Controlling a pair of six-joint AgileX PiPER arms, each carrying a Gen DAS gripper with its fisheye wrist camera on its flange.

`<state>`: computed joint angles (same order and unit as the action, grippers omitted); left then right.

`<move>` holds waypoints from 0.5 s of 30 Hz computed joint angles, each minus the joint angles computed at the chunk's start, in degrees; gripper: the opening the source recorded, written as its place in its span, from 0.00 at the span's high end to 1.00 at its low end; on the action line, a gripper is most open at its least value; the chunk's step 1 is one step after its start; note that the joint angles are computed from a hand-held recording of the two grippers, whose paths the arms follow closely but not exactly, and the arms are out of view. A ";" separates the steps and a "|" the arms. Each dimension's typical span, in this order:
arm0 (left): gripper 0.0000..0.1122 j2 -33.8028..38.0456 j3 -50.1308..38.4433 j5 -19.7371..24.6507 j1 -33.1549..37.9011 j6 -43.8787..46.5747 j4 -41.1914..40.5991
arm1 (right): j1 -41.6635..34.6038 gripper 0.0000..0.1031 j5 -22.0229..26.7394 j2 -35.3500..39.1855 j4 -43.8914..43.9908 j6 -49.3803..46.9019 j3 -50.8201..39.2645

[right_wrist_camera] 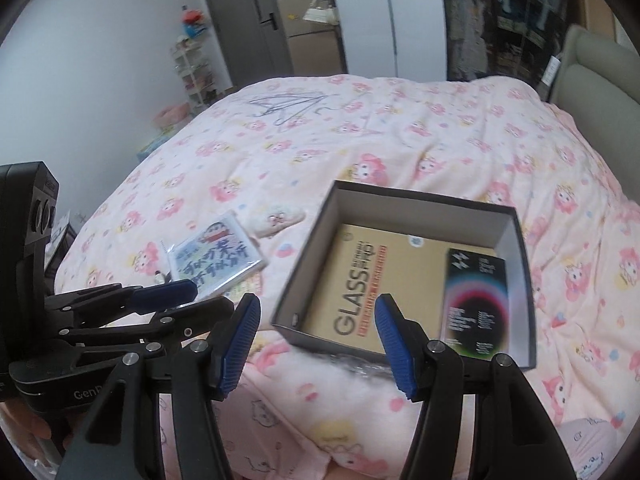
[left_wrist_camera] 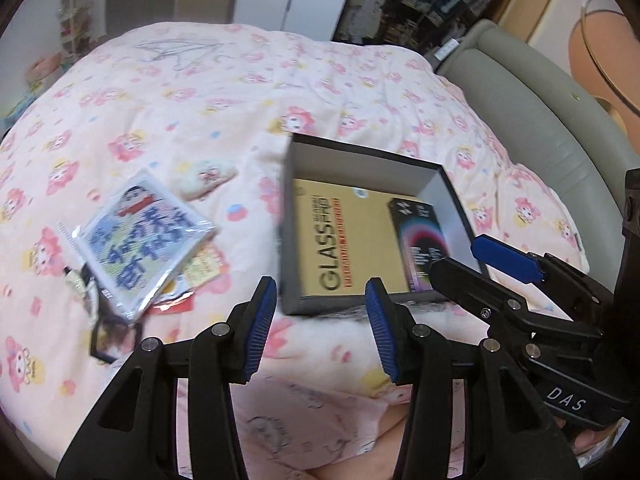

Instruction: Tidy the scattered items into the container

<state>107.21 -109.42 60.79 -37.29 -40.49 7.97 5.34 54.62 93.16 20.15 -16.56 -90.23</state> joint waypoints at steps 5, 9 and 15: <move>0.59 -6.80 11.36 -4.55 2.91 -2.72 1.15 | 5.15 0.46 -0.24 2.53 -0.10 1.79 -2.01; 0.58 -11.29 19.85 -8.83 6.57 -3.53 0.38 | 8.11 0.46 1.24 6.19 2.79 1.88 -4.75; 0.56 -15.66 29.49 -13.85 9.31 -9.13 6.58 | 13.46 0.45 1.82 12.37 1.25 3.46 -10.02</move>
